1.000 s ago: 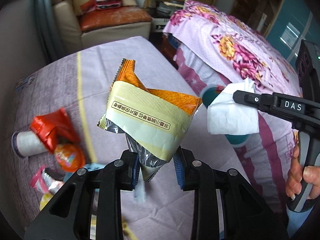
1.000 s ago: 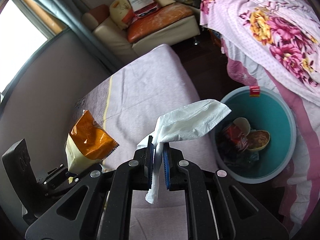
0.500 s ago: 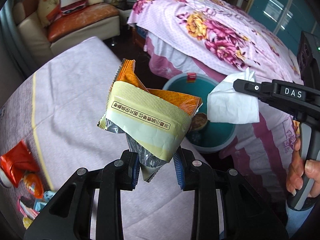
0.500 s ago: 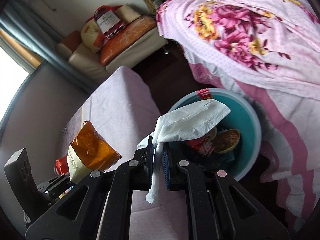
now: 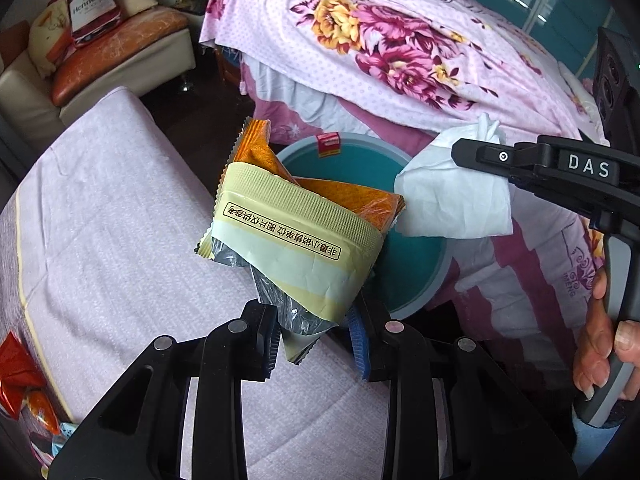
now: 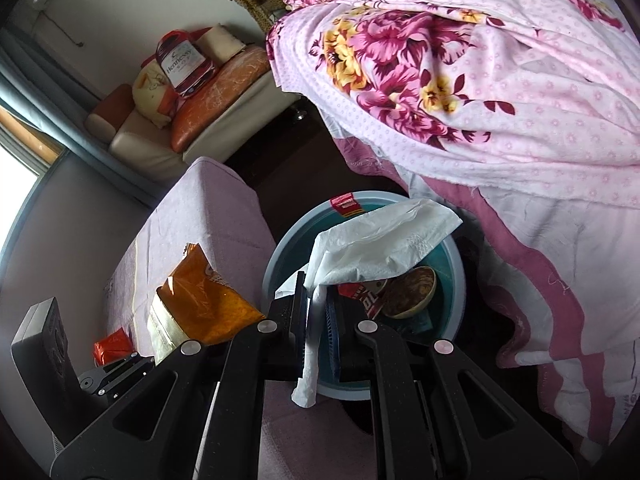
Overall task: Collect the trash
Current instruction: 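Carry the snack packet and tissue over the teal bin, then open both tools to drop the packet and tissue into the bin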
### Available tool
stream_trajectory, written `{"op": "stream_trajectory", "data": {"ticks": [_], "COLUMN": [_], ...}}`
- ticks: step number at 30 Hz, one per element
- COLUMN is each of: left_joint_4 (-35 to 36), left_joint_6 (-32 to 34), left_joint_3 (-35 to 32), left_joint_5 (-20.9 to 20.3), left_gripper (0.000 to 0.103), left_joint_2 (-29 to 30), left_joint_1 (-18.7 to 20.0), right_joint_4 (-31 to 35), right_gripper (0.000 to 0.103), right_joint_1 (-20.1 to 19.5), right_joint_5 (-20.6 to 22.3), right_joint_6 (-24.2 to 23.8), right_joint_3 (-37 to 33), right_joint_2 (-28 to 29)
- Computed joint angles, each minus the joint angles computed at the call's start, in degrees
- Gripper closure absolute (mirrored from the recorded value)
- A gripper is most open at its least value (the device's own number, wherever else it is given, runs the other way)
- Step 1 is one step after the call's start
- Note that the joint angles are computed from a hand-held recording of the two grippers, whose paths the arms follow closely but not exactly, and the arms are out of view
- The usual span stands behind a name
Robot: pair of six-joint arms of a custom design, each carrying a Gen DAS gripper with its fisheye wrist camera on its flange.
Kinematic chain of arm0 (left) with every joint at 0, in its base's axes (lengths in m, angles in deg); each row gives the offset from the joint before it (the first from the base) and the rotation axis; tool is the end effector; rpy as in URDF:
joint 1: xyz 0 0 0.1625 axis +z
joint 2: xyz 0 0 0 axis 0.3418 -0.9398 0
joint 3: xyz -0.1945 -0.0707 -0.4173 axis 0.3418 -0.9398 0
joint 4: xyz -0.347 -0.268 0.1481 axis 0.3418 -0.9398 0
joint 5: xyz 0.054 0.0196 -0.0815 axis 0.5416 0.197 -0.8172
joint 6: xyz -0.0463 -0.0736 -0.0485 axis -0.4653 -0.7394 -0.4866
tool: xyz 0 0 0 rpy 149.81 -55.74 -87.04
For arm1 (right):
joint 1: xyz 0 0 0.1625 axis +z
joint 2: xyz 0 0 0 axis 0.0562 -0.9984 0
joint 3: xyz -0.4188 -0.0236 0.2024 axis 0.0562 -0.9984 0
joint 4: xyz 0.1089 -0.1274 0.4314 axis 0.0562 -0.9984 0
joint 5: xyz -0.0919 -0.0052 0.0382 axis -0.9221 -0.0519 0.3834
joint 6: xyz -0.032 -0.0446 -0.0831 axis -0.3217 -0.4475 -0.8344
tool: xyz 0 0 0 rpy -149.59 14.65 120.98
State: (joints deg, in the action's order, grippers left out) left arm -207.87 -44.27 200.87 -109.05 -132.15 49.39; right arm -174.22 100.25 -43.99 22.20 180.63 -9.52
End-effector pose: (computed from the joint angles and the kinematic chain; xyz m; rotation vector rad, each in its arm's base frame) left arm -0.0200 -0.6076 0.2090 0.4692 2.4315 -0.4096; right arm 0.2568 -0.6356 -0.0210 0.1375 -2.8050 0.7001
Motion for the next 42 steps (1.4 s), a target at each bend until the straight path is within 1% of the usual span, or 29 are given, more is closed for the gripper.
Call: {"op": "stream_trajectory", "data": {"ticks": [6, 7, 9, 10, 11, 14, 22, 30, 32, 33, 34, 36, 38, 40, 42], "left_joint_4": [1.12, 1.02, 0.57, 0.6, 0.42, -1.72, -0.74, 0.38, 0.61, 0.76, 0.89, 1.14, 1.1, 1.11, 0.9], "left_joint_6": [0.19, 0.34, 0.67, 0.68, 0.65, 1.14, -0.4, -2.76, -3.38, -3.77, -4.11, -4.55, -4.83, -5.09, -5.23], "left_joint_3": [-1.65, -1.75, -1.97, -2.14, -2.19, -1.74, -1.58, -0.98, -0.81, -0.76, -0.69, -0.58, -0.32, -0.1, 0.27], "left_joint_5": [-1.21, -1.28, -1.53, -1.67, -1.65, -0.6, -0.24, -1.25, -1.46, -1.59, -1.74, -2.17, -2.31, -2.58, -2.82], "left_gripper": [0.07, 0.066, 0.062, 0.054, 0.041, 0.021, 0.02, 0.02, 0.02, 0.02, 0.02, 0.02, 0.02, 0.02, 0.02], "left_joint_2": [1.94, 2.09, 2.36, 2.5, 2.58, 2.64, 1.49, -0.8, -1.46, -1.72, -1.94, -2.51, -3.09, -3.56, -4.17], "left_joint_1": [0.71, 0.76, 0.83, 0.9, 0.91, 0.76, 1.76, 3.36, 3.76, 3.94, 4.07, 4.44, 4.75, 5.02, 5.26], "right_joint_4": [0.32, 0.37, 0.37, 0.36, 0.42, 0.79, 2.35, 4.89, 6.53, 7.73, 8.63, 9.4, 9.87, 10.58, 10.74], "right_gripper": [0.094, 0.094, 0.094, 0.094, 0.094, 0.094, 0.094, 0.093, 0.09, 0.085, 0.065, 0.044, 0.043, 0.038, 0.038], "right_joint_1": [-0.6, -0.66, -0.65, -0.58, -0.53, -0.46, 0.27, 1.34, 1.64, 1.72, 1.72, 2.12, 2.44, 2.63, 2.91], "right_joint_5": [-0.63, -0.76, -1.02, -1.23, -1.49, -1.99, -3.0, -4.06, -4.42, -4.38, -4.16, -4.86, -5.11, -5.08, -5.58], "right_joint_6": [0.15, 0.19, 0.3, 0.41, 0.45, 0.59, 0.97, 0.96, 1.59, 2.23, 2.75, 3.39, 3.31, 3.8, 4.15], "right_joint_3": [-0.22, -0.26, -0.29, -0.31, -0.37, -0.58, -1.79, -4.11, -5.09, -5.59, -6.07, -6.84, -7.17, -7.43, -7.37], "right_joint_2": [-0.25, -0.3, -0.31, -0.3, -0.29, -0.2, 0.75, 2.38, 2.95, 3.15, 3.36, 4.06, 4.39, 4.58, 4.65]}}
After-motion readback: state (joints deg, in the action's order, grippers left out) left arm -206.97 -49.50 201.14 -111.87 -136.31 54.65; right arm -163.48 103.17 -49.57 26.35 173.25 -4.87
